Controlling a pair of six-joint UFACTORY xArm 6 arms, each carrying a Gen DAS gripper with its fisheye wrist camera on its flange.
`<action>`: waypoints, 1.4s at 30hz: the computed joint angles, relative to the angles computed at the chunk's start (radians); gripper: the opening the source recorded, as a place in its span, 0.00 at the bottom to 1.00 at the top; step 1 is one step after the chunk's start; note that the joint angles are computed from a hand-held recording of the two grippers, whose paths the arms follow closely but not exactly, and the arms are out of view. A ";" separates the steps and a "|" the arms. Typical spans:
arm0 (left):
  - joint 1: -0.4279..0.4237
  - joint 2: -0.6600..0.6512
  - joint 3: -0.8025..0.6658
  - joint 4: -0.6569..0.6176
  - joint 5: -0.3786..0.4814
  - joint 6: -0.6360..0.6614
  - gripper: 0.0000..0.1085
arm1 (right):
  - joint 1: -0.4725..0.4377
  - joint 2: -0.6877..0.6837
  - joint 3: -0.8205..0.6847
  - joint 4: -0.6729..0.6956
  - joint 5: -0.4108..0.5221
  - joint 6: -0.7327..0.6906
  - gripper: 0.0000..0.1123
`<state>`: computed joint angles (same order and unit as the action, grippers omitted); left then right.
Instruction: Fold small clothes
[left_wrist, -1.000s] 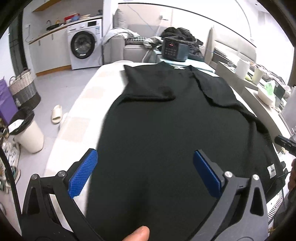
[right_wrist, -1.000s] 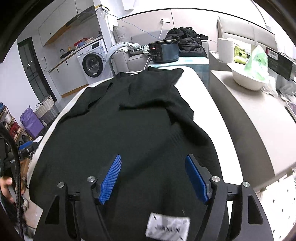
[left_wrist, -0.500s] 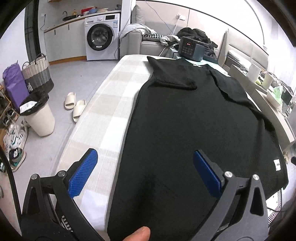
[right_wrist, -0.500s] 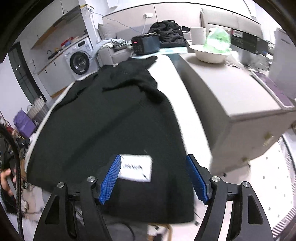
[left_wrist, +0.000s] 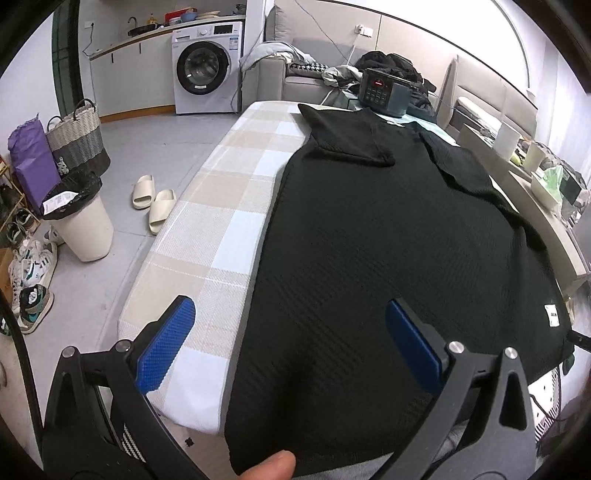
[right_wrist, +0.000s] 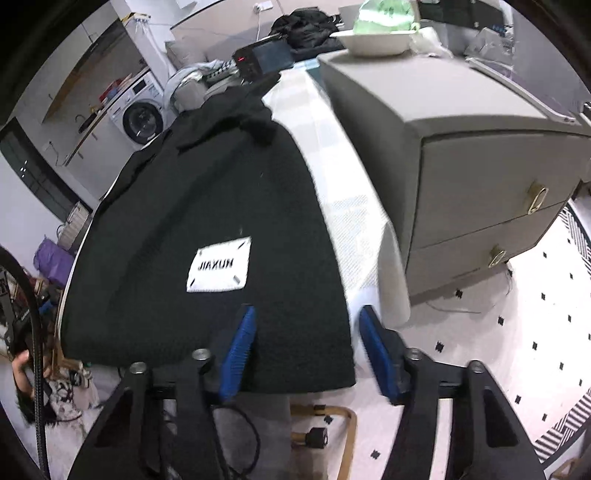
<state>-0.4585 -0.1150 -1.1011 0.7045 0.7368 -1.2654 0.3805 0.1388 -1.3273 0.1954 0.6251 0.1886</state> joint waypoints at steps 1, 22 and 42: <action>-0.003 -0.004 0.006 -0.004 -0.004 0.005 0.94 | 0.003 -0.010 0.014 0.032 -0.015 -0.035 0.45; 0.011 -0.117 0.182 -0.185 -0.043 0.156 0.67 | 0.017 -0.031 0.035 0.267 -0.152 -0.183 0.06; 0.019 -0.263 0.395 -0.416 -0.206 0.203 0.64 | 0.037 -0.015 0.025 0.391 -0.159 -0.295 0.06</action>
